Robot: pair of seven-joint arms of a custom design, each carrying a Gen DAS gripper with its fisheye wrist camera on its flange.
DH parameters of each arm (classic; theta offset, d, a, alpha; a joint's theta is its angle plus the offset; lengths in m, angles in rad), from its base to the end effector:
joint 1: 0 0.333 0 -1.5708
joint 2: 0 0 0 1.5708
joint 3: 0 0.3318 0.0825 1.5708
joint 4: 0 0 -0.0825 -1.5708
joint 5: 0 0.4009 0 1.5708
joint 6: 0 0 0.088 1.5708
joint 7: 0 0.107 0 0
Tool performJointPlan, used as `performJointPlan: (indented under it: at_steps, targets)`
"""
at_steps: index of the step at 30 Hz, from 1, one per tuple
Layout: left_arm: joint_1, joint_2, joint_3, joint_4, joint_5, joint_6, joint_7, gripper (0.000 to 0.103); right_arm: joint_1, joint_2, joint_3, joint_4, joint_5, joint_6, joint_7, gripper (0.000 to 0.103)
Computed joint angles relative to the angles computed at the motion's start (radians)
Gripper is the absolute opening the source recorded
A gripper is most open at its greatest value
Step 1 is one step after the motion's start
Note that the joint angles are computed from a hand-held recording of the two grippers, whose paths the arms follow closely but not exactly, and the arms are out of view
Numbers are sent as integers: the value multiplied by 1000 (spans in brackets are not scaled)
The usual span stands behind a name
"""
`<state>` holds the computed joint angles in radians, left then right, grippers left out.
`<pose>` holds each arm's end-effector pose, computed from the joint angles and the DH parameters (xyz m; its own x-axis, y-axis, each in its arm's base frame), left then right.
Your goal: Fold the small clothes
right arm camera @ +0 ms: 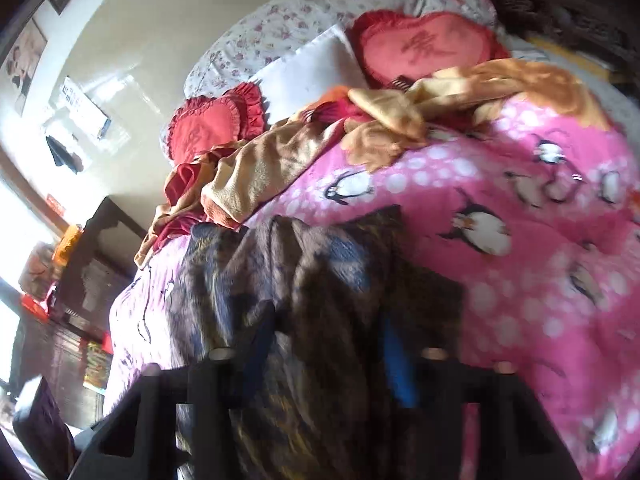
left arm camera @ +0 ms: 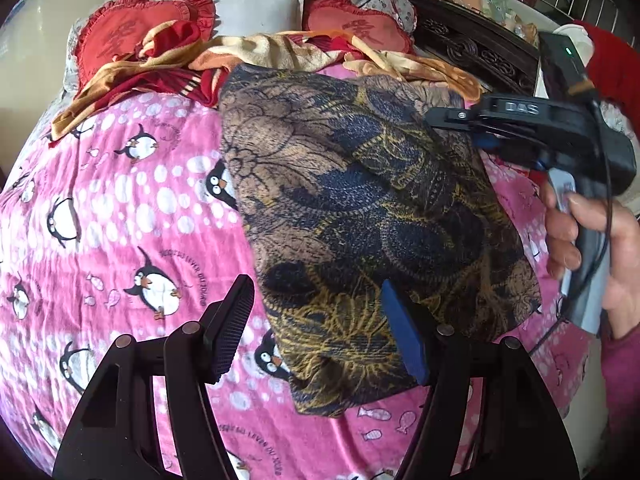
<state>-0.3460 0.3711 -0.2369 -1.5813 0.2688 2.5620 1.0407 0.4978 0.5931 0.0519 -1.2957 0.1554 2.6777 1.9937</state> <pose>0.6229 -0.3839 0.5084 -0.2301 -0.9622 0.1459 -0.8117 0.1071 -0.5742 0.6892 0.4027 0.5020 0.1438 -0.8836 -0.4456 -0.8131 0.1511 -0.5621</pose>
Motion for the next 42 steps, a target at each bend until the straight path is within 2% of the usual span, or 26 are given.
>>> performJointPlan:
  at_steps: [1,5,7,12,14,15,20,22,25,28,29,31,35,36,38,42]
  targets:
    - [-1,10,-3,14,-1,-11,9,66,25,22,-34,38,-53,-16,19,12]
    - [-6,37,-3,38,-3,-19,27,67,96,6,-132,22,-198,-39,105,10]
    - [-1,54,-11,50,-24,-26,41,67,106,-6,-153,-17,-251,-37,149,10]
    - [-9,66,-3,64,-31,-43,27,67,71,-4,-118,-40,-254,-31,176,13]
    - [-14,54,3,53,-21,-40,14,67,65,-48,-112,-82,-239,-16,209,29]
    - [-14,51,4,50,-17,-38,11,67,69,-68,-114,-101,-248,-9,219,30]
    - [-23,52,12,58,4,-44,-16,67,71,-193,-57,-255,-274,92,137,36]
    - [-26,48,14,57,14,-49,-24,67,66,-216,-25,-291,-260,105,77,36]
    - [-32,40,17,49,31,-54,-40,66,92,-223,-29,-323,-282,88,67,36]
    - [-36,28,18,38,46,-61,-54,67,146,-223,-92,-350,-378,23,177,36]
    - [-36,22,18,30,49,-59,-59,66,130,-218,-77,-362,-362,5,171,36]
    - [-34,12,17,19,53,-58,-66,67,104,-233,-57,-414,-340,69,173,36]
    - [-27,-1,13,5,56,-49,-74,66,95,-259,-43,-414,-335,46,174,36]
    - [-24,-6,13,0,53,-39,-76,66,90,-264,-39,-417,-330,53,175,38]
    - [-20,-7,16,-1,53,-26,-89,67,86,-277,-41,-435,-326,89,198,52]
    - [-14,5,16,21,43,-41,-97,66,108,-269,-71,-405,-393,108,265,52]
